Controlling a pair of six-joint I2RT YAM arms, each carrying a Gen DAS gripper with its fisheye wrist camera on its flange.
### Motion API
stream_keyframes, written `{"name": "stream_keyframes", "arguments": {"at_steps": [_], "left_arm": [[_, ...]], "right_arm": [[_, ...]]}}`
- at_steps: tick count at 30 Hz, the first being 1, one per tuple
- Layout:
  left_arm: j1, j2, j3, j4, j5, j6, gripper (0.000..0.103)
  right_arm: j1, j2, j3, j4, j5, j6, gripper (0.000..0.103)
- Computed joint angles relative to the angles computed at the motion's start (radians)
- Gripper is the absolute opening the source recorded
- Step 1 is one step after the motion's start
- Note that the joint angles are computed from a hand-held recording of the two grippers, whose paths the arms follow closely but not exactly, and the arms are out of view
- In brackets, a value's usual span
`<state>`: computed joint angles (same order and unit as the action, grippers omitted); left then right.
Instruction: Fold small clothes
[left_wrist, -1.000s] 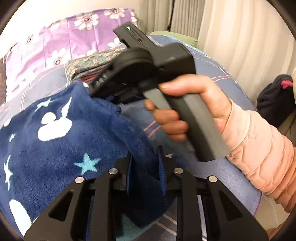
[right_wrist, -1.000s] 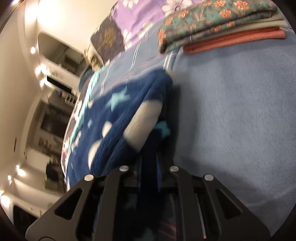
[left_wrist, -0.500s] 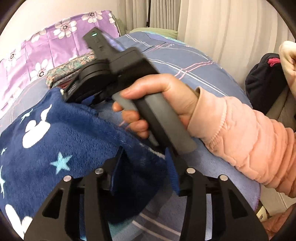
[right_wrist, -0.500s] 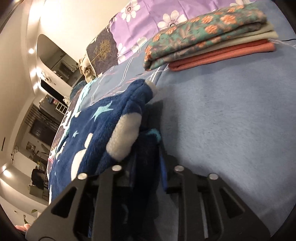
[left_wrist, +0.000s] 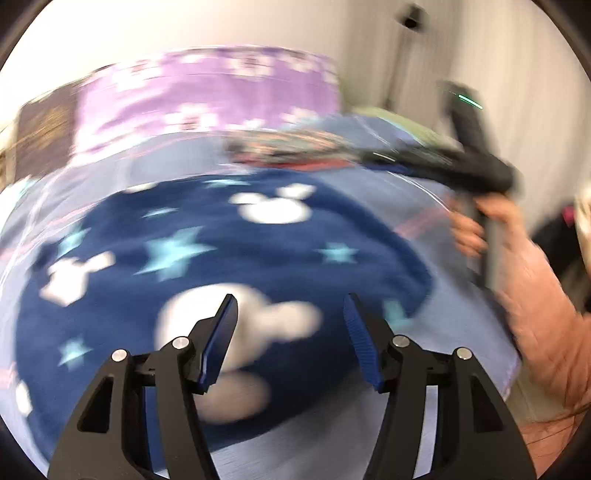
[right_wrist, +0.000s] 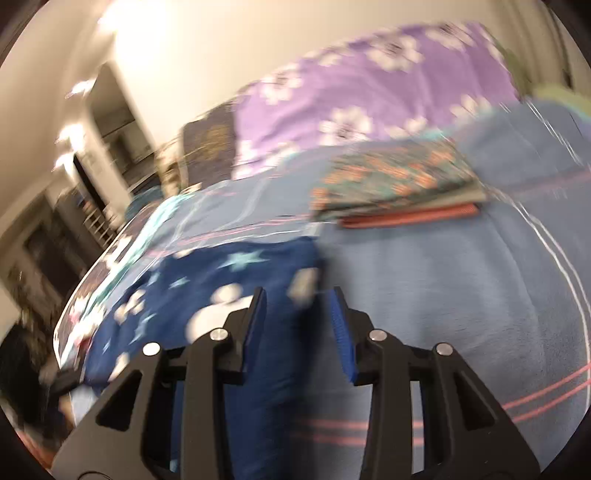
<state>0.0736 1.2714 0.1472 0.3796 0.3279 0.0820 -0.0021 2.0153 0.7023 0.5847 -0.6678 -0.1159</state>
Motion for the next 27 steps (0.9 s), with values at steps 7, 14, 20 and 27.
{"name": "stream_keyframes", "arguments": {"at_steps": [7,14,20,27], "left_arm": [[0.616,0.108,0.062,0.000,0.271,0.077,0.065],[0.861,0.400,0.342,-0.111,0.371,0.176,0.065],[0.729,0.752,0.827,-0.320,0.335,0.107,0.065],[0.630,1.097,1.313,-0.636,0.344,0.132,0.005]], "right_arm": [[0.200,0.166,0.004,-0.005,0.301,-0.095,0.048],[0.206,-0.061,0.031,-0.205,0.243,0.005,0.051],[0.308,-0.046,0.164,-0.287,0.341,0.158,0.056],[0.376,0.105,0.298,-0.325,0.393,0.214,0.063]]}}
